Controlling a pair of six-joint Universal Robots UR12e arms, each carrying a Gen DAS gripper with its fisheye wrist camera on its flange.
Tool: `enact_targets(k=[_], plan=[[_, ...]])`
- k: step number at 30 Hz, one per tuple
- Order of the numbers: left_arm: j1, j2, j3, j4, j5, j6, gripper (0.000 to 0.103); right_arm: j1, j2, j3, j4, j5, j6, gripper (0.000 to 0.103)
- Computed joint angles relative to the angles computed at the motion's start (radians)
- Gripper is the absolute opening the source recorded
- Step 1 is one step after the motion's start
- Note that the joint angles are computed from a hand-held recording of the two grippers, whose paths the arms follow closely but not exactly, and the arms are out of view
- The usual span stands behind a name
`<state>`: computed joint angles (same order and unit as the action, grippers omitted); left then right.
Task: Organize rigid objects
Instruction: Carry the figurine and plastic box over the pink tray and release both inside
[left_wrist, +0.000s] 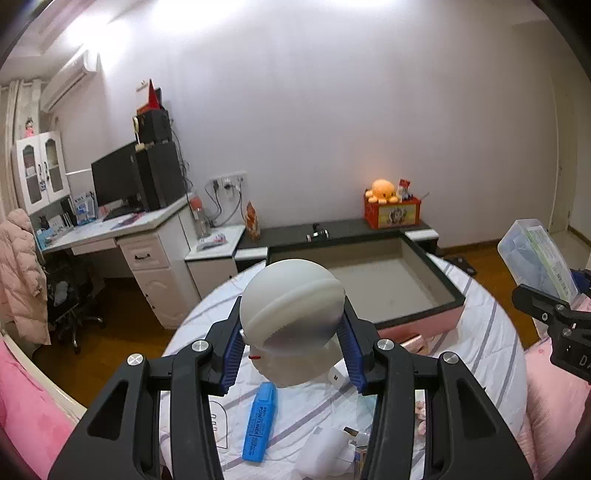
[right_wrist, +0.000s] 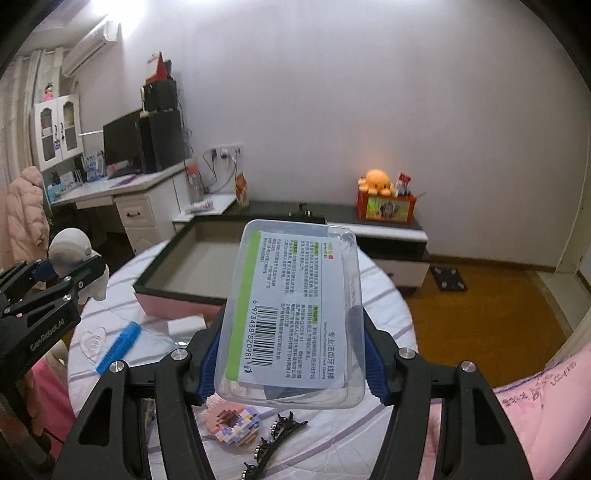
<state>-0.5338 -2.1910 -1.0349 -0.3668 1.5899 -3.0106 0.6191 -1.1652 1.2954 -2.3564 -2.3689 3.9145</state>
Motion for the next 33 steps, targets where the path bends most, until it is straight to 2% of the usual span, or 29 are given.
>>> enact_targets(k=[9,15,20,24,27,33], plan=[[0.004,0.045,-0.067,0.11,0.003,-0.016,0.047,0.034,0.01,-0.014,-0.082,-0.066,-0.07,0.064],[-0.003,0.041,-0.058,0.094,0.044,-0.029,0.047,0.039,0.016,-0.021,-0.106,-0.07,-0.101,0.064],[0.001,0.032,-0.043,0.083,0.026,-0.037,0.047,0.032,0.015,-0.019,-0.115,-0.057,-0.112,0.064],[-0.005,0.011,-0.012,0.071,0.047,-0.027,0.047,0.026,0.005,-0.001,-0.124,-0.052,-0.119,0.064],[-0.002,-0.011,0.03,0.033,0.023,-0.026,0.047,0.017,0.006,0.001,-0.13,-0.037,-0.117,0.064],[0.002,-0.099,0.19,-0.062,-0.019,-0.02,0.047,-0.01,0.029,-0.023,-0.148,-0.019,-0.164,0.064]])
